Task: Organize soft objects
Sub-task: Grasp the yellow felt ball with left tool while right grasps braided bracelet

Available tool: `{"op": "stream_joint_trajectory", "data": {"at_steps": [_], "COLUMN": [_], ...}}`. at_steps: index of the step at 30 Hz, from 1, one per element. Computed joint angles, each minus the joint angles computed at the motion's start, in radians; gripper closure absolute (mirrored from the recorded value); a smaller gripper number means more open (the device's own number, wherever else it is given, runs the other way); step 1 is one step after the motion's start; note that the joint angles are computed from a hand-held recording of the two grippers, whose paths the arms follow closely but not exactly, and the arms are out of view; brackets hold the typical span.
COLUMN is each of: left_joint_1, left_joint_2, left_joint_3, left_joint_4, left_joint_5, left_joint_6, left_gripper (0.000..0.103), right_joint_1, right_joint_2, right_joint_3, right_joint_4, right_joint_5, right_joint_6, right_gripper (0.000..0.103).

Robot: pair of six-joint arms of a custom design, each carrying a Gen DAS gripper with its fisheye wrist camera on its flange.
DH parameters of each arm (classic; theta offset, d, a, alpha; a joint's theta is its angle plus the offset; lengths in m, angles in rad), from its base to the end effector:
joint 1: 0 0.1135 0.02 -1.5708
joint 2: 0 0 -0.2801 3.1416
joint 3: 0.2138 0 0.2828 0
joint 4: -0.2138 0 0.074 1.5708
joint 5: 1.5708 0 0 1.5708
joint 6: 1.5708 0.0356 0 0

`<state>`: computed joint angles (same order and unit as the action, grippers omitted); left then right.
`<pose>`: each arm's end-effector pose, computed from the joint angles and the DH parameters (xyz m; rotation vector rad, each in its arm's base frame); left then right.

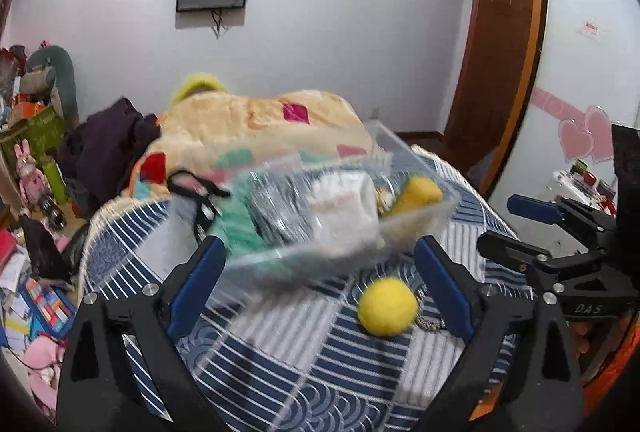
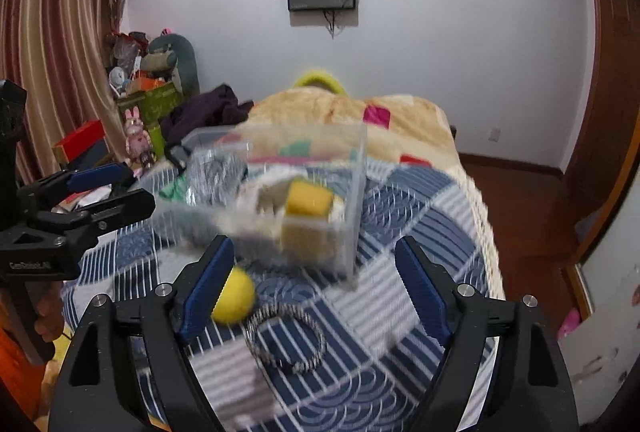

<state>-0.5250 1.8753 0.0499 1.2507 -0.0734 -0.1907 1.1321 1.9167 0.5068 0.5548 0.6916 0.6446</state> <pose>0.1608 -0.0901 0.0386 0.3172 2.1396 -0.3375 0.1416 0.2484 0.0373 -0.2405 2.1811 0.1369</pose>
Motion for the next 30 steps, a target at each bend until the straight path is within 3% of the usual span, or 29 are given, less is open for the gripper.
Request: {"op": "stream_joint_trajectory", "data": {"at_steps": [7, 14, 19, 21, 22, 24, 30], "left_joint_1": [-0.062, -0.074, -0.054, -0.061, -0.065, -0.069, -0.085], "left_joint_2": [0.293, 0.386, 0.438, 0.465, 0.470, 0.465, 0.469], "left_joint_3": [0.088, 0.161, 0.224, 0.229, 0.226, 0.223, 0.205], "left_joint_4": [0.094, 0.074, 0.038, 0.071, 0.086, 0.089, 0.122], "left_joint_5": [0.023, 0.085, 0.163, 0.172, 0.173, 0.185, 0.149], "left_joint_6": [-0.080, -0.099, -0.114, -0.124, -0.123, -0.118, -0.125], "left_gripper": [0.007, 0.026, 0.031, 0.040, 0.043, 0.061, 0.063], "right_joint_1": [0.009, -0.011, 0.009, 0.017, 0.026, 0.035, 0.030], "right_joint_2": [0.126, 0.222, 0.220, 0.240, 0.247, 0.258, 0.254], "right_joint_3": [-0.001, -0.002, 0.020, 0.045, 0.062, 0.095, 0.087], "right_joint_4": [0.049, 0.137, 0.109, 0.089, 0.067, 0.018, 0.038], "right_joint_5": [-0.087, -0.192, -0.178, -0.158, -0.142, -0.115, -0.101], "right_joint_6": [0.071, 0.095, 0.088, 0.074, 0.068, 0.058, 0.056], "right_gripper": [0.022, 0.022, 0.022, 0.022, 0.026, 0.037, 0.075]}}
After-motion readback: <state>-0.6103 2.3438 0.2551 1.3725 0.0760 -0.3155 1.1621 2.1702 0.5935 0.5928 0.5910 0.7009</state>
